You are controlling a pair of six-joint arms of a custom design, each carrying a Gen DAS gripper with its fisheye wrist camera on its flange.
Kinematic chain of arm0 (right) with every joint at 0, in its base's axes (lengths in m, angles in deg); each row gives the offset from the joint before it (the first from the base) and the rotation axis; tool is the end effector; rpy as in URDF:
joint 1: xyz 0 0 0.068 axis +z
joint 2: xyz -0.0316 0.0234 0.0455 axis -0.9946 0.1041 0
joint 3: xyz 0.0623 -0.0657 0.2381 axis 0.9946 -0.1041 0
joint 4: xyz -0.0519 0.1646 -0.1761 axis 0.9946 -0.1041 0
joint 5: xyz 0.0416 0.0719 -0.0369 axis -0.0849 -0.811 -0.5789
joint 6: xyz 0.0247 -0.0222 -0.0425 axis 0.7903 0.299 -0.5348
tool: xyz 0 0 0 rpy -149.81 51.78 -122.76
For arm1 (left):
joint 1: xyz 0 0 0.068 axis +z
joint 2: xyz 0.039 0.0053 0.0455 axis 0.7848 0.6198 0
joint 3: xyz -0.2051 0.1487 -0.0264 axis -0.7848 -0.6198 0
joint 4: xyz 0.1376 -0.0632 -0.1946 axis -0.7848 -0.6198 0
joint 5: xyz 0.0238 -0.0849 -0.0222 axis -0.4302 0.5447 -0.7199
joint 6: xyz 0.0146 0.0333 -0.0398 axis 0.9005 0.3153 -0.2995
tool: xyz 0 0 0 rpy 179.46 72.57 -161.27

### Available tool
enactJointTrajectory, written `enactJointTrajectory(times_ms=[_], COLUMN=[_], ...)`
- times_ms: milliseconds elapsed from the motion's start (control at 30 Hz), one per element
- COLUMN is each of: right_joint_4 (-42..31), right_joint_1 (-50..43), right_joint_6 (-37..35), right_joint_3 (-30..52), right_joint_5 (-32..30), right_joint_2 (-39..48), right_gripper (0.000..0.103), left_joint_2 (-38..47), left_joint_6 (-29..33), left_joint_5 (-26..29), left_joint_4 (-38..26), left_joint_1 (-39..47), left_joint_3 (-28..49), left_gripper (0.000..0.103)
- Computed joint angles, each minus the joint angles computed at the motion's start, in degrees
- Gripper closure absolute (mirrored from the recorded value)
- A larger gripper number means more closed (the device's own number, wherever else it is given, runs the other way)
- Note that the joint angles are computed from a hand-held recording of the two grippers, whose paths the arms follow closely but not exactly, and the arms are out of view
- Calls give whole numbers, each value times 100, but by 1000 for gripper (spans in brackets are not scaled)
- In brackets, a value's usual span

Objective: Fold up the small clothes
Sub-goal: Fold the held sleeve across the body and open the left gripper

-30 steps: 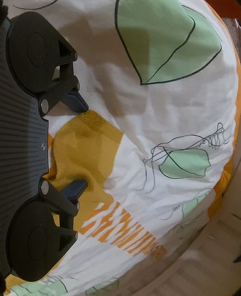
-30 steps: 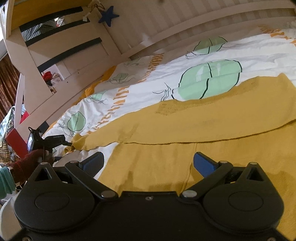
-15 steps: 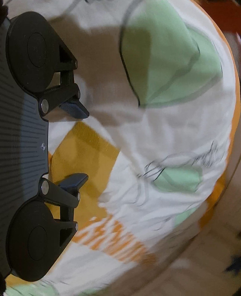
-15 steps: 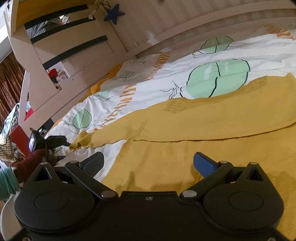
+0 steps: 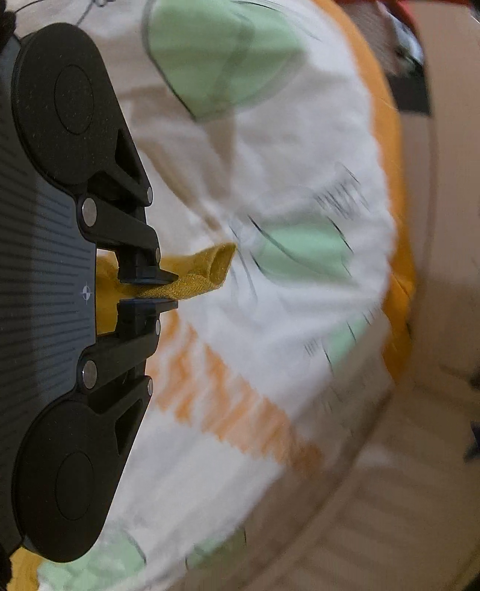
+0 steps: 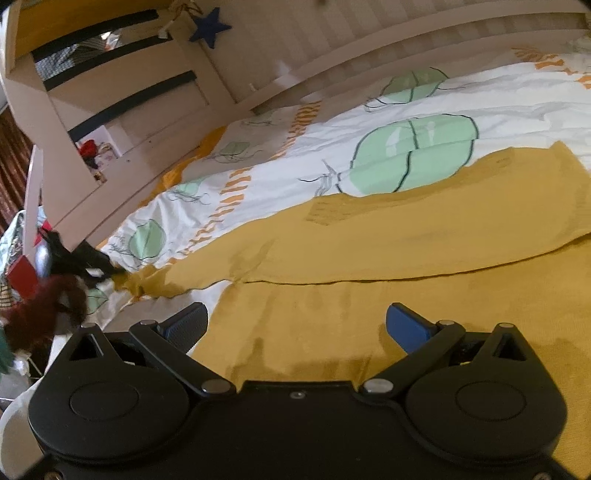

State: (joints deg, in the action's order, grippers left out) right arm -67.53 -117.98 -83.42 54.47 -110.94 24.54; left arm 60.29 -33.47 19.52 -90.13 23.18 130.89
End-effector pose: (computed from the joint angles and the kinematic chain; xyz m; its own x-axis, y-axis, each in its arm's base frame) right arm 0.2554 -0.1342 0.1902 -0.6837 -0.0221 -0.7294 -0.5516 0.6700 0.4968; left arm 0.1428 -0.0490 0.2860 -0.2714 -0.6285 -0.7289 -0.7404 0.6203 -0.2590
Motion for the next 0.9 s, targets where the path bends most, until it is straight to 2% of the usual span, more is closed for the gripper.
enactJointTrajectory(times_ms=[167,367,567,633,733,900], right_joint_4=[270,514,1195,1152,1198,1673], right_joint_1=[-33,-170,-304,-400,-519,-676], right_joint_6=[311,731,1449,1578,1743,2087], right_joint_3=[130,518,876,1185,1536,1762], right_joint_5=[159,314,593,631,719,955], right_joint_2=[-78,-17,14,153,306,418], right_gripper=[1,1,1,1,1,1], left_joint_2=[1182,2823,4386,4960,5690,6985], left_joint_6=[337,1296,1972,2089,2037,1943], left_joint_5=[-595,-815,-245,-12,382,964], left_joint_4=[-27,773,1805,2044,2379,2663], left_joint_1=[-981,-1778,-2065,-2153,-2240,-2291], left_joint_3=[1790,3684,5085,5567,6062,7074], left_gripper=[97,97,97,97,97,97])
